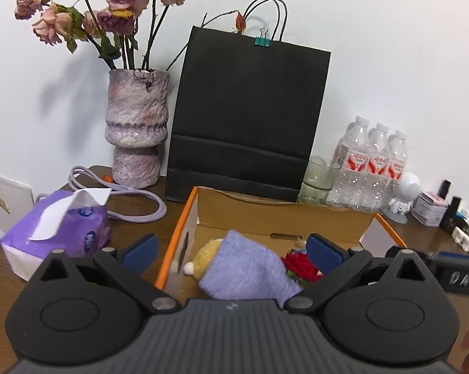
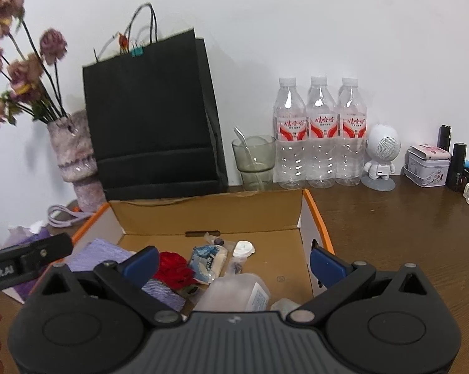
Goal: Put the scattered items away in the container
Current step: 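Withdraw both open tools from the box back toward the table items, then grasp the black cable with the left tool while the right tool grasps the yellow soap bar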
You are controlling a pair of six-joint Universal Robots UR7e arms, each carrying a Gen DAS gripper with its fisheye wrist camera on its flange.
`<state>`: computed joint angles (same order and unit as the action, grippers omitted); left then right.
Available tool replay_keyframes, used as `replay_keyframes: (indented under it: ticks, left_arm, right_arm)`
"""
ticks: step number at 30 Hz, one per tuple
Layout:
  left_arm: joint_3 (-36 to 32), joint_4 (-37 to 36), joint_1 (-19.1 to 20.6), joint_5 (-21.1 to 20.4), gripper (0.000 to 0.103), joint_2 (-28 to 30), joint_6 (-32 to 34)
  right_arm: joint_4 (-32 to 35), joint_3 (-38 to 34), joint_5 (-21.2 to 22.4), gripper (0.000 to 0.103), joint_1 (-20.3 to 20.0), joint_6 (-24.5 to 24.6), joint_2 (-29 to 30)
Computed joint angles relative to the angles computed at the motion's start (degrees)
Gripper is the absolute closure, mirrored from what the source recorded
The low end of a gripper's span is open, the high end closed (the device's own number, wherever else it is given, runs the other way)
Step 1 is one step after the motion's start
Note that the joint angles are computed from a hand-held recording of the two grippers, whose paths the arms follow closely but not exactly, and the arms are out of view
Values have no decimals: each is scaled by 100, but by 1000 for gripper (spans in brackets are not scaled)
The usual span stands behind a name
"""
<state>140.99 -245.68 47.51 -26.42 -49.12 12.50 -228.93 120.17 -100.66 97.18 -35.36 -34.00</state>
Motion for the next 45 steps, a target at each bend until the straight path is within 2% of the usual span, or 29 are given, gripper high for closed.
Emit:
replay_keyframes:
  ticks: [4, 8, 12, 17, 26, 29, 36, 37, 38, 39, 40, 41, 43, 44, 45]
  left_arm:
    - [504, -66, -186, 212, 0, -196, -96]
    - [1026, 164, -346, 458, 0, -362, -499]
    - [1476, 446, -442, 556, 0, -427, -974]
    - [1842, 895, -422, 434, 0, -416, -1734]
    - [1918, 1112, -214, 169, 0, 138, -2355]
    - [1913, 1086, -194, 94, 0, 211, -2345]
    - [1777, 1189, -81, 38, 1, 273, -2187]
    - [1741, 1222, -25, -62, 4, 272, -2111]
    - [1711, 1306, 37, -196, 16, 234, -2050]
    - [1682, 1182, 4, -127, 19, 393, -1915]
    - [1671, 818, -47, -114, 40, 625, -1608]
    - [1708, 661, -41, -311, 67, 617, -1480]
    - [1757, 650, -71, -398, 72, 572, -1569]
    - [1774, 516, -73, -411, 72, 636, -1559]
    - [1785, 457, -81, -406, 72, 676, -1557]
  right_arm:
    - [-123, 381, 220, 0, -134, -150, -216]
    - [-493, 725, 16, 0, -202, -594, -231]
    - [-755, 1032, -108, 0, -331, -916, -212]
    - [-1118, 1402, -189, 0, -526, -1108, -50]
    - [-1574, 1694, -341, 0, -718, -1053, 436]
    - [-1821, 1662, -443, 0, -662, -1203, 609]
    - [-1797, 1597, -553, 1, -654, -1280, 725]
    - [-1775, 1587, -560, 3, -659, -1287, 731]
    - [-1738, 1596, -516, 5, -686, -1271, 724]
    - [-1673, 1635, -402, 12, -736, -1231, 682]
    - [-1565, 1710, -221, 23, -805, -1204, 600]
    - [-1618, 1732, -183, 30, -800, -1257, 616]
    - [-1655, 1801, -25, 74, -833, -1295, 594]
    - [-1700, 1817, -2, 82, -839, -1331, 598]
    - [-1668, 1839, 64, 82, -868, -1332, 566]
